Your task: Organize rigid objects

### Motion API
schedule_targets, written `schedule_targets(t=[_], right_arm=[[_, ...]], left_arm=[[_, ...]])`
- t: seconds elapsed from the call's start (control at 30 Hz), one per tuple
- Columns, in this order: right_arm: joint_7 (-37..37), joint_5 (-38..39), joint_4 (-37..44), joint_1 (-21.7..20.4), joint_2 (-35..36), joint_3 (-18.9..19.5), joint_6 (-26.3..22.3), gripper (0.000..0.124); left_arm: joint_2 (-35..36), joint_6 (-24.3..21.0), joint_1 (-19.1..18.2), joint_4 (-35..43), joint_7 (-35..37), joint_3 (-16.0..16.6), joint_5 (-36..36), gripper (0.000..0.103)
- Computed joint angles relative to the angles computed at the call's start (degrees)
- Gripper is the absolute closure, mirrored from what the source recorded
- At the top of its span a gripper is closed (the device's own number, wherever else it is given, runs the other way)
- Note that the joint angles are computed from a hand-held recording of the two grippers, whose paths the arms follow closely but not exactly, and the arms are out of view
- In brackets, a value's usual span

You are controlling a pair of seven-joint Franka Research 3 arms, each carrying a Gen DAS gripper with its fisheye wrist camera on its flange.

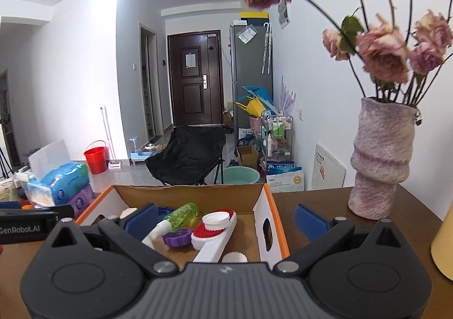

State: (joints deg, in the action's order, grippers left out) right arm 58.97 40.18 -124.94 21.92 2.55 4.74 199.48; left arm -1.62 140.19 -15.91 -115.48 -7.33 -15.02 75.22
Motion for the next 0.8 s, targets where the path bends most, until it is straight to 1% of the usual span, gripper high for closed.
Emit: schedule_targets(t=[0.07,0.23,0.37,0.5,0.57,0.6,0.67,0.8], right_arm=[[1.99,-2.01,-2.89,-0.38,-2.57,0.34,0.55,0.021],[7.11,-6.16,-10.25,-1.44,-9.74,1.29,1.61,0.021],[8.63,-6.77,-15.53,-3.14,-15.71,3.23,1.24,0.021],[9.58,-5.43,-21.36,-6.11,-23.09,7.27,0.39,0.021],[10.62,-5.85,-24.72,-6.63,-27.04,8.19,0.45,0.021],[11.13,-5.57,-26.33,-7.47,-29.09,9.45,0.25,0.021],[12.37,-5.72,-29.25,-8.51,-33.17,10.78,-0.74,0.021],[15.00,-6.05,-35.29,-10.43,-42.84,13.45,-4.67,0.021]], left_arm=[[-2.38,0.50,-0.29,-2.11,-0.25,-0.40,-0.40,0.000],[-7.95,-0.82,-0.74,-6.47,-0.06,-2.73,-2.13,0.000],[-12.87,-1.18,-0.75,-10.21,0.36,-4.63,-4.49,0.000],[-18.24,-2.27,-1.09,-13.95,0.94,-7.07,-7.38,0.000],[-20.96,-2.90,-1.41,-15.67,1.38,-8.32,-9.00,0.000],[-22.27,-3.17,-1.54,-16.51,1.53,-8.93,-9.76,0.000],[-24.72,-3.29,-1.91,-18.04,2.18,-9.89,-11.43,0.000],[-29.10,-4.75,-2.85,-20.57,3.91,-12.06,-15.54,0.000]])
